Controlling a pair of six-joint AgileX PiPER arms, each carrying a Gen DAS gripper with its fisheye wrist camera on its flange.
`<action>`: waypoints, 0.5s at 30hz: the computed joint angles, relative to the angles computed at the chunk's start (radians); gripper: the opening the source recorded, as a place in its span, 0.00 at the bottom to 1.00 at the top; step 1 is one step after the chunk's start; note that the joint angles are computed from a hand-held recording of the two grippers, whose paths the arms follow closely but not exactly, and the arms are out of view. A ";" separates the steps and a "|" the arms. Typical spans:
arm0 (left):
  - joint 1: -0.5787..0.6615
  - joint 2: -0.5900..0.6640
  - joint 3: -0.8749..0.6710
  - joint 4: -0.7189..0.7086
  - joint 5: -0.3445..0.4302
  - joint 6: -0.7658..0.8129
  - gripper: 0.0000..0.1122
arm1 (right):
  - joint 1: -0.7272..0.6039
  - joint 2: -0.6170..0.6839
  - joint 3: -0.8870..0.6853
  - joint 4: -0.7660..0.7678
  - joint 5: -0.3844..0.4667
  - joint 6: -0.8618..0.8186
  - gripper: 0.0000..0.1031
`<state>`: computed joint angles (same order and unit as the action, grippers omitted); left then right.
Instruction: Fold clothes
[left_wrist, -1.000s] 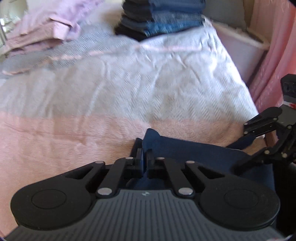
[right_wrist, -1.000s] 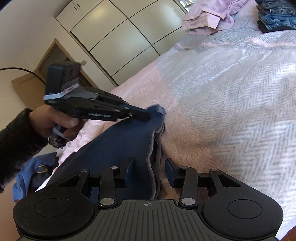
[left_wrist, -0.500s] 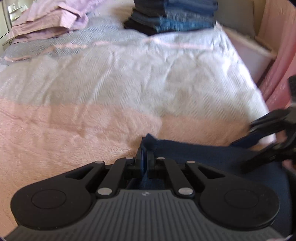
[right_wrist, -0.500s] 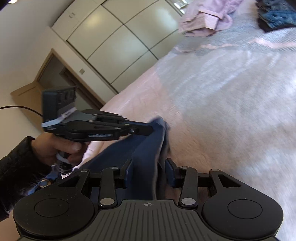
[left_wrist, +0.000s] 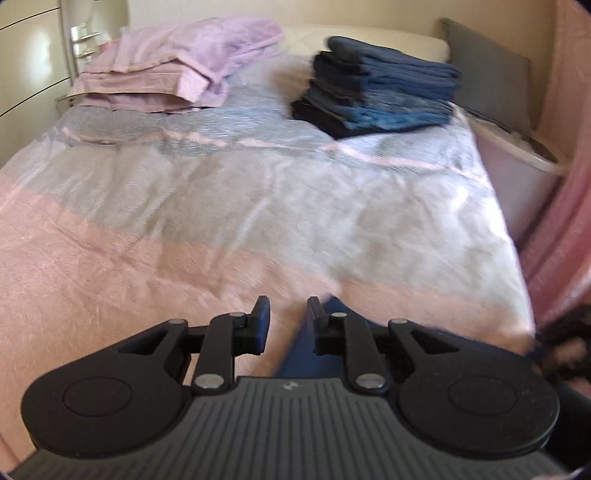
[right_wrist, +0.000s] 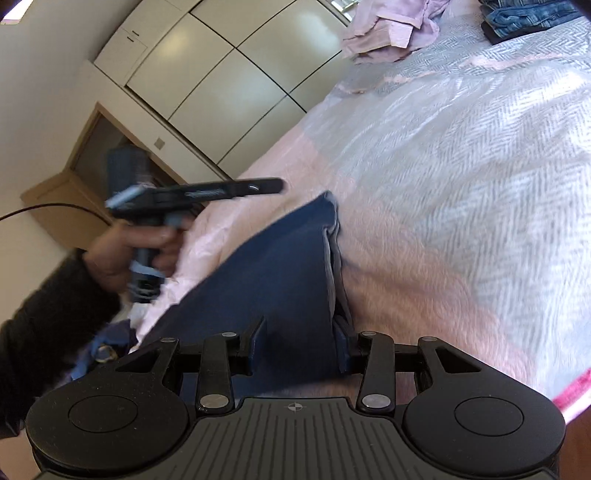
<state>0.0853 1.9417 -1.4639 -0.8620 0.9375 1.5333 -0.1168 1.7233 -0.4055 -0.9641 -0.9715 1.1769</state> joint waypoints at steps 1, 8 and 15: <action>0.010 -0.028 0.030 0.011 0.030 0.015 0.15 | -0.010 0.006 0.003 0.002 -0.008 0.013 0.39; -0.018 -0.122 0.303 0.065 -0.080 0.165 0.19 | -0.057 -0.017 0.030 0.099 0.094 0.053 0.01; 0.044 -0.170 0.334 -0.001 -0.099 0.165 0.20 | 0.086 -0.304 0.097 0.086 0.244 -0.048 0.10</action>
